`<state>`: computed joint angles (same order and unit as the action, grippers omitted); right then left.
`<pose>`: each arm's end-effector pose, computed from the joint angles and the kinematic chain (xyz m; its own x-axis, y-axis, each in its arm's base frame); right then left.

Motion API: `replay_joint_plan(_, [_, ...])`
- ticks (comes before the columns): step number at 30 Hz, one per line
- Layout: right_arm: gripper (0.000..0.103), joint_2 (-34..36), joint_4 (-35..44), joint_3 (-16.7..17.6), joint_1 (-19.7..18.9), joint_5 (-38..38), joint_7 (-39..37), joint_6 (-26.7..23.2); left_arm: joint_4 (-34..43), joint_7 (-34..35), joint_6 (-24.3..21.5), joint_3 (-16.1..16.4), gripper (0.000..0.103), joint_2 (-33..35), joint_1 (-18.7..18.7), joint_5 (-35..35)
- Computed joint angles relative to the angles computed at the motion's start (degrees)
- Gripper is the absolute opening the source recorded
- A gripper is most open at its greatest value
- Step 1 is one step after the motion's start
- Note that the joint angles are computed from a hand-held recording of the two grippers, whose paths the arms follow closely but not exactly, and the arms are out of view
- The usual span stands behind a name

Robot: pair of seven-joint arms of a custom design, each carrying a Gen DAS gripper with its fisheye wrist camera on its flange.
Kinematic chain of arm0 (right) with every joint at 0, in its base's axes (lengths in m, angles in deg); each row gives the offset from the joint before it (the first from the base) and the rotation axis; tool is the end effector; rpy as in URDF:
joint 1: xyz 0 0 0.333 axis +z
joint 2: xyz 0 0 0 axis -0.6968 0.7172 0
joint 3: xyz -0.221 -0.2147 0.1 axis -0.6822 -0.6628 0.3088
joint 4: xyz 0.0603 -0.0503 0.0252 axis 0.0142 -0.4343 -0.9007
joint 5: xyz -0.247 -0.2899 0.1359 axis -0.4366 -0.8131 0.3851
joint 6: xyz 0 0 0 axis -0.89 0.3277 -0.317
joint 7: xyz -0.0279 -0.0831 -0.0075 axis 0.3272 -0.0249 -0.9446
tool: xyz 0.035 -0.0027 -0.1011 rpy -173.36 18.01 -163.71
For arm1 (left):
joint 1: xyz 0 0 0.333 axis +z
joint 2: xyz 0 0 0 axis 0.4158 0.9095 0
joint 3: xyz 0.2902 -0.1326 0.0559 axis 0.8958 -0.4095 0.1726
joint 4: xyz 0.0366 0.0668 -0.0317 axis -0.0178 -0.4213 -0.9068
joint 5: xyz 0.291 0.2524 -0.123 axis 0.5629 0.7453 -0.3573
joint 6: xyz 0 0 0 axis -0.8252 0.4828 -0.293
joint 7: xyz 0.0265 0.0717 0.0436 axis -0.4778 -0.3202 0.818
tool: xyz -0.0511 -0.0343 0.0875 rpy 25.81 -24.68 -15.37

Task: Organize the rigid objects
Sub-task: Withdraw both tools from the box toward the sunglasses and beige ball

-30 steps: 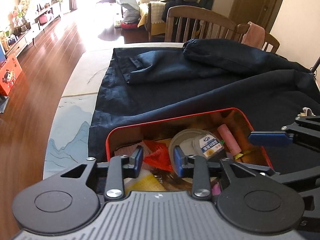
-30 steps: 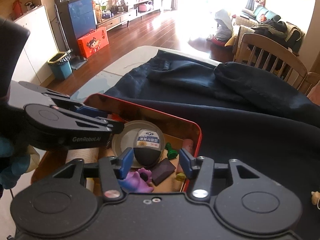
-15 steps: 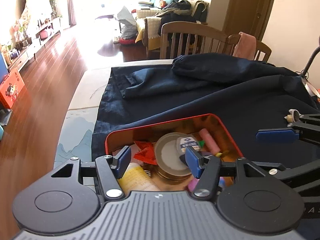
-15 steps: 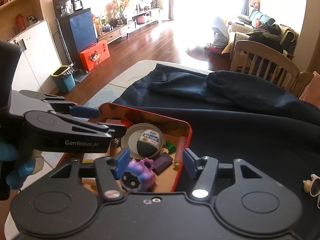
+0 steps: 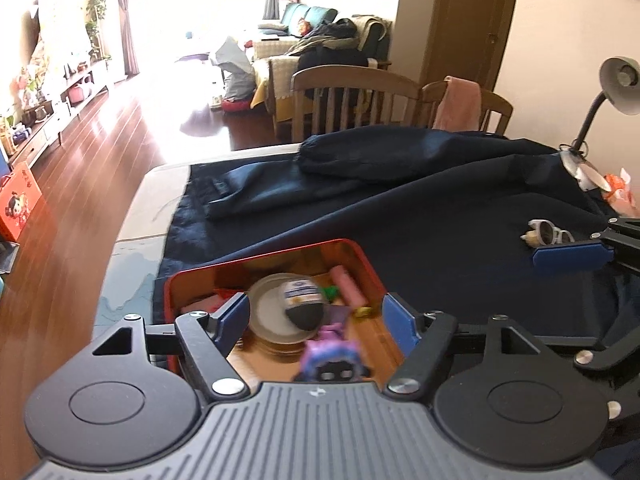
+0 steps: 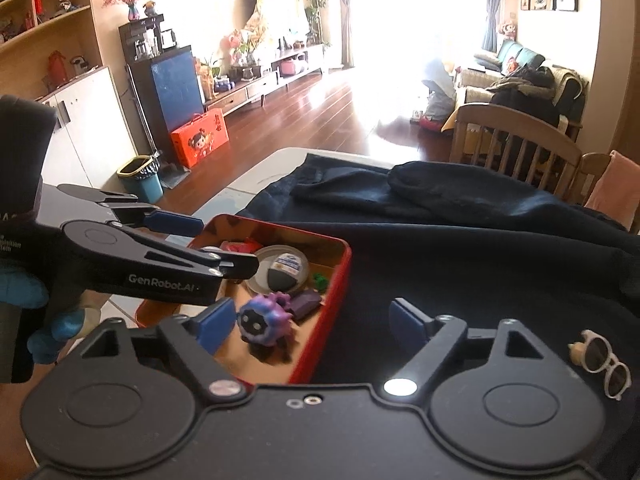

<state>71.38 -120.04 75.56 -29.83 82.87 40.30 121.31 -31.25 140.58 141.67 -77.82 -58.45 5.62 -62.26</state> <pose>0.5204 0.1751 0.4153 0.2479 -0.9659 -0.0744 -0.6920 -0.1228 -0.7114 0.5679 -0.3509 0.3669 -0.4758 -0.8772 0.0642 -0.6534 0.3036 -0.6934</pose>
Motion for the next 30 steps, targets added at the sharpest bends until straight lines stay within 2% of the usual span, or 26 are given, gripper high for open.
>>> replay_joint_plan(2, [0.091,-1.63,-1.81,-1.23,1.13,5.18,-4.71,0.57,0.07,-0.78,0.03,0.31,0.073,-0.19,-1.25,0.32])
replay_joint_plan(5, [0.094,-3.87,-4.0,-6.74,7.15,19.52,-17.9,1.05,0.86,-2.67,-0.32,1.81,0.075,0.0,-4.24,1.6])
replay_joint_plan(9, [0.099,-6.37,-6.13,-10.99,9.73,28.07,-27.86,0.66,3.11,-7.05,-0.79,4.81,0.079,1.11,-9.17,4.38])
replay_joint_plan(12, [0.099,-8.24,-7.93,-11.04,7.01,29.44,-31.24,-0.24,5.73,-9.88,-1.72,5.44,0.079,2.69,-11.46,5.9])
replay_joint_plan(15, [0.099,-10.02,-9.26,-13.3,5.9,31.95,-35.58,-1.87,8.89,-11.46,-3.14,4.42,0.079,4.9,-12.49,6.39])
replay_joint_plan(19, [0.099,-10.83,-9.95,-15.59,2.96,34.26,-41.35,-3.32,14.03,-16.01,-4.96,6.53,0.079,8.36,-16.94,9.04])
replay_joint_plan(21, [0.099,-10.31,-9.55,-16.99,2.31,36.37,-44.91,-3.94,17.2,-16.5,-6.59,5.69,0.079,10.51,-17.57,9.48])
replay_joint_plan(25, [0.096,-7.67,-7.13,-20.76,2.45,43.85,-54.51,-6.79,23.64,-14.98,-9.88,1.99,0.079,15.16,-17.19,7.52])
replay_joint_plan(30, [0.089,-3.75,-3.95,-20.57,-1.48,46.41,-61.16,-9.78,31.04,-14.16,-13.14,1.17,0.079,20.41,-19.06,5.88])
